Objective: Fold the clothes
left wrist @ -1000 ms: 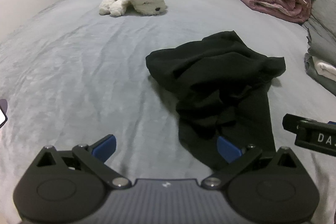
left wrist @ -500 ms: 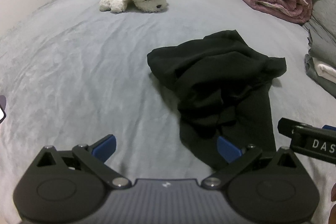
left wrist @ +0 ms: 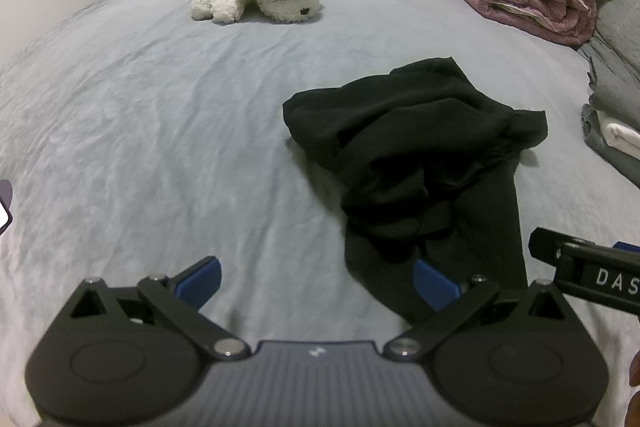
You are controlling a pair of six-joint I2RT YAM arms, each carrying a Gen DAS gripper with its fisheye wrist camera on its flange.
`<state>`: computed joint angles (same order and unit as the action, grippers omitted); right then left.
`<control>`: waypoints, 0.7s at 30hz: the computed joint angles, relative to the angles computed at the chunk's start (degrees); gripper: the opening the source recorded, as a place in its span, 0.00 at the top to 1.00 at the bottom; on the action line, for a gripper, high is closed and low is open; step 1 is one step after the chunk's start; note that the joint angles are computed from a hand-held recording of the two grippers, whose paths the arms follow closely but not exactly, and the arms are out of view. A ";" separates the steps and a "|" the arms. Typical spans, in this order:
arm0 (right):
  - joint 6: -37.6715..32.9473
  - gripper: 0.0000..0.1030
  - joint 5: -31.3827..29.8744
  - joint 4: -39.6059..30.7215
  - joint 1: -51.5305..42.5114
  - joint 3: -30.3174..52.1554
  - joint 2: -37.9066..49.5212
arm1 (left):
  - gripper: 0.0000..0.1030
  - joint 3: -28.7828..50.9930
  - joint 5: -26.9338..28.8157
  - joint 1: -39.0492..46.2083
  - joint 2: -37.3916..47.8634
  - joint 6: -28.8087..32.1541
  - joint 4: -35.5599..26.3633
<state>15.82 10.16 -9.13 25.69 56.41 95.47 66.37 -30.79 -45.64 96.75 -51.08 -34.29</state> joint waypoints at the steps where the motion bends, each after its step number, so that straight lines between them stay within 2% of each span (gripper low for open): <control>1: 0.00 0.00 0.00 0.00 0.00 0.00 0.00 | 0.00 -0.04 0.04 0.03 -0.02 0.01 0.01; 21: 0.06 0.00 -0.45 -0.10 0.12 0.10 0.29 | 0.00 -0.16 0.79 0.77 -0.37 0.63 -0.15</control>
<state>15.87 9.71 -9.23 25.81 56.51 95.76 66.21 -30.01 -44.87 96.38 -50.45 -34.45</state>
